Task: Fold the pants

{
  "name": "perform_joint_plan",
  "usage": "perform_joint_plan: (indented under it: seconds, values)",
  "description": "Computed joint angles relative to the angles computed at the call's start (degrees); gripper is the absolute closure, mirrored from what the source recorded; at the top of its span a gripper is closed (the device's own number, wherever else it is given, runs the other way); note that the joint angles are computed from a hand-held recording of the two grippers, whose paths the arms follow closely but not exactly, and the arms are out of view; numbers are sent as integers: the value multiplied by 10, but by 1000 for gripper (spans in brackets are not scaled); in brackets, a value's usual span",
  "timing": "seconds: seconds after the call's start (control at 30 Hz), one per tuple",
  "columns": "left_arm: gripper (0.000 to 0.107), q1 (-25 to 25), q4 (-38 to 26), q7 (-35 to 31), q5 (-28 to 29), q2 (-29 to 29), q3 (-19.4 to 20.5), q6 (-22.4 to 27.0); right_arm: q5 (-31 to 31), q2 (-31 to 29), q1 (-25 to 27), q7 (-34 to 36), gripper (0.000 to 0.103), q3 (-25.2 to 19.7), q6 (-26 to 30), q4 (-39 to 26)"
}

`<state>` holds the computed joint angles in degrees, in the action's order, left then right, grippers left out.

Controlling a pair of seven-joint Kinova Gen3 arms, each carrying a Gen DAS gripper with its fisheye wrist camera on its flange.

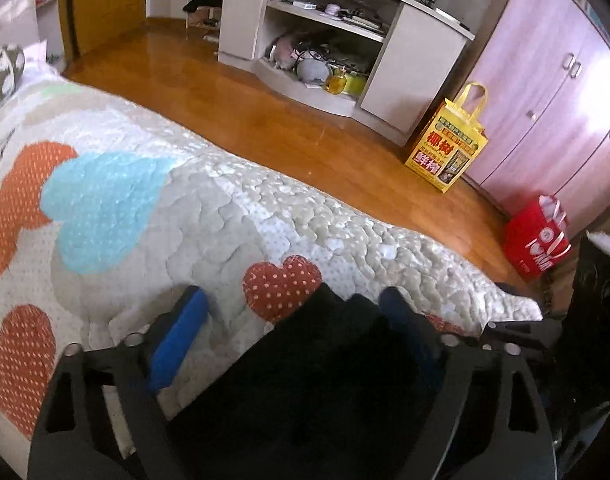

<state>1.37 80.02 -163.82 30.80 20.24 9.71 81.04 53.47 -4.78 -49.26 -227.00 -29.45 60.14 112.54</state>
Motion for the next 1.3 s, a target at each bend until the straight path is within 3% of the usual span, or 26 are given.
perform_joint_plan:
  seconds: [0.07, 0.1, 0.13, 0.17, 0.27, 0.37, 0.47, 0.5, 0.6, 0.63, 0.73, 0.77, 0.8, 0.87, 0.93, 1.03, 1.17, 1.3]
  values:
    - [45, 9, -1, -4, 16, 1, -20, 3, -5, 2, 34, -9, 83, -21, -4, 7]
    - [61, 7, -15, 8, 17, 9, -20, 18, -13, -9, 61, -7, 83, -35, -20, 13]
    - [84, -4, -36, 28, 18, 23, -10, 41, -20, -21, 87, 4, 85, -48, -37, 16]
    - [92, -20, -56, 52, 20, 40, 8, 64, -26, -26, 114, 25, 87, -67, -45, 11]
    - [92, -53, -96, 75, 45, 52, 16, 112, -11, -13, 179, 94, 87, -135, -13, -35]
    - [92, -88, -126, 62, 80, 46, -4, 135, 30, 15, 166, 164, 88, -142, 34, -99]
    - [90, -132, -172, 90, 102, 44, -22, 154, 70, 50, 105, 234, 88, -90, 25, -152]
    - [80, -151, -196, 108, 106, 50, -30, 164, 75, 63, 88, 258, 88, -71, 11, -169]
    - [33, -212, -256, 158, 115, 72, -41, 190, 87, 111, 72, 327, 88, -47, -50, -215]
    - [29, -233, -264, 167, 120, 77, -42, 190, 84, 133, 66, 351, 88, -36, -73, -230]
    - [25, -289, -285, 184, 112, 93, -41, 210, 31, 202, 104, 421, 77, -55, -139, -273]
    - [25, -297, -280, 185, 103, 91, -44, 210, 8, 229, 131, 443, 62, -76, -163, -282]
    - [25, -310, -276, 186, 96, 91, -47, 210, -16, 248, 157, 456, 57, -101, -186, -285]
    - [25, -330, -264, 185, 88, 91, -52, 216, -53, 254, 198, 459, 53, -134, -232, -277]
    - [25, -345, -252, 183, 77, 94, -53, 230, -52, 217, 200, 447, 50, -125, -249, -251]
    - [25, -345, -193, 164, 60, 71, -67, 212, -38, 157, 156, 425, 37, -74, -206, -220]
    - [25, -323, -128, 168, 38, 57, -79, 187, -66, 147, 100, 482, 37, -15, -114, -238]
    - [25, -307, -49, 165, 41, 25, -91, 123, -83, 182, 102, 515, 40, -3, -98, -261]
